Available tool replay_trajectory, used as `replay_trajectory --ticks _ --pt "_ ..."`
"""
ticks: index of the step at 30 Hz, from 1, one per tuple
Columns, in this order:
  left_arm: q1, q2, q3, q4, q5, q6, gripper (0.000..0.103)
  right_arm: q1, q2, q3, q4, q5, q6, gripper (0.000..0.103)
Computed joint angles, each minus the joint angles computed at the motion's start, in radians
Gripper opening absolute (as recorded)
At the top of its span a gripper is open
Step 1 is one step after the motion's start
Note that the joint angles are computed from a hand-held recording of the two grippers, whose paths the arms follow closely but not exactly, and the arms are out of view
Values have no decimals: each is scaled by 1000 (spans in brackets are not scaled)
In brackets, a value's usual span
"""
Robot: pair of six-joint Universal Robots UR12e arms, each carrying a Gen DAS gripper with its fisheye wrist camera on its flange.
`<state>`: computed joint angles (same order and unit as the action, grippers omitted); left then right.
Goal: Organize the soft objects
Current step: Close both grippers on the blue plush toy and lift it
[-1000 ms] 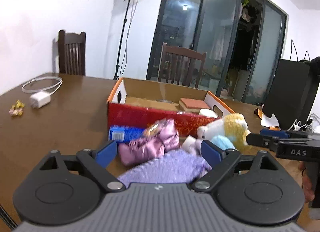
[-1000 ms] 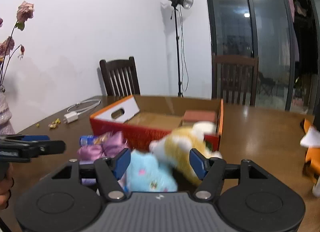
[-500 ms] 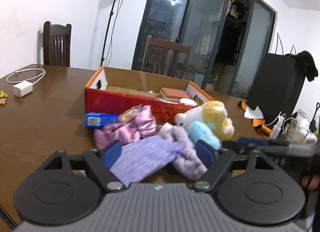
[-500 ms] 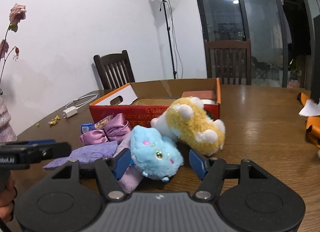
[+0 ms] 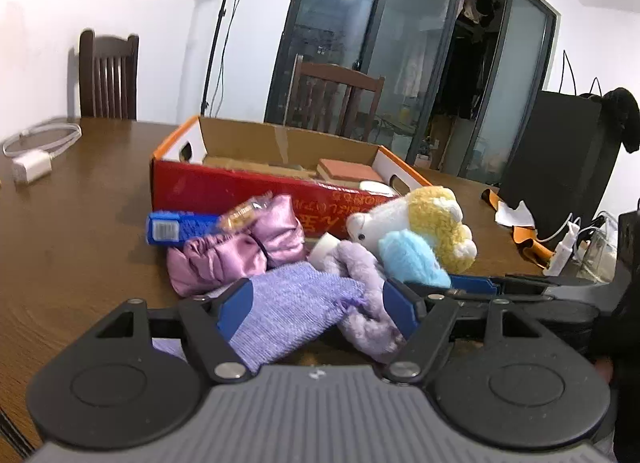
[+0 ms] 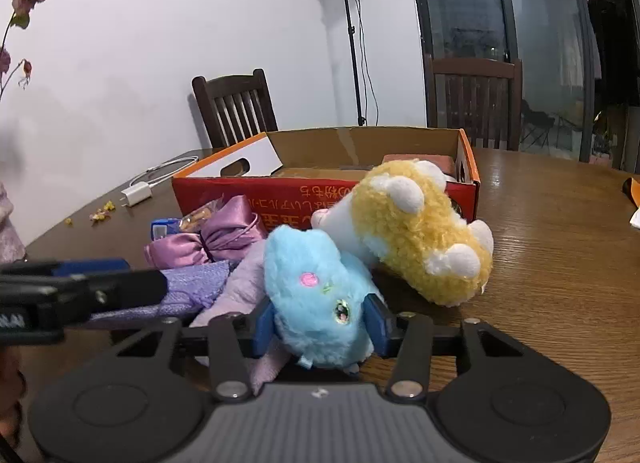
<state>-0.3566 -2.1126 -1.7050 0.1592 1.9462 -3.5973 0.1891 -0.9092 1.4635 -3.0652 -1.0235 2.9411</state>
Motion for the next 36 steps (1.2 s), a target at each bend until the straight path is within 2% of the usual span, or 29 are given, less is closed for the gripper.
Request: replay_trajectory --ticks 2,5,8,12,17,18,20,21,23,25,27,31,34,35,36 --pt "-1 -2 1 0 -9 8 74 -6 -9 11 -18 13 13 38" --pt "-2 1 -3 8 -14 21 74 -26 -35 44 -20 83 20 38" --pt "-2 14 -23 39 -27 3 74 -56 -69 87 26 223 26 37" --pt "0 36 -58 45 -53 -52 74 -97 -105 119 233 436 4 38" --pt "-2 52 -92 49 -47 -135 74 -120 -114 124 500 556 -14 38" --pt "-5 53 -93 49 -43 -142 74 -122 -112 124 526 563 -9 39" --pt "-14 51 -92 52 -29 -140 74 -125 -111 138 480 546 40 44" --pt "-17 51 -93 52 -30 -140 74 -125 -117 149 435 510 52 45" --pt "-22 52 -95 57 -46 -139 74 -119 -135 180 293 383 87 46" --pt "-22 53 -99 66 -86 -146 74 -117 -148 200 222 305 62 47" --pt "-19 51 -100 68 -143 -163 74 -123 -147 211 159 294 87 47" --pt "-9 39 -87 42 -260 -225 72 -124 -126 199 109 295 161 47" --pt "-12 26 -69 24 -289 -212 65 -110 -115 184 124 274 167 46" --pt "-13 24 -64 12 -298 -208 56 -107 -112 181 135 274 162 46" --pt "-12 23 -61 0 -309 -209 52 -108 -113 183 145 279 161 45"
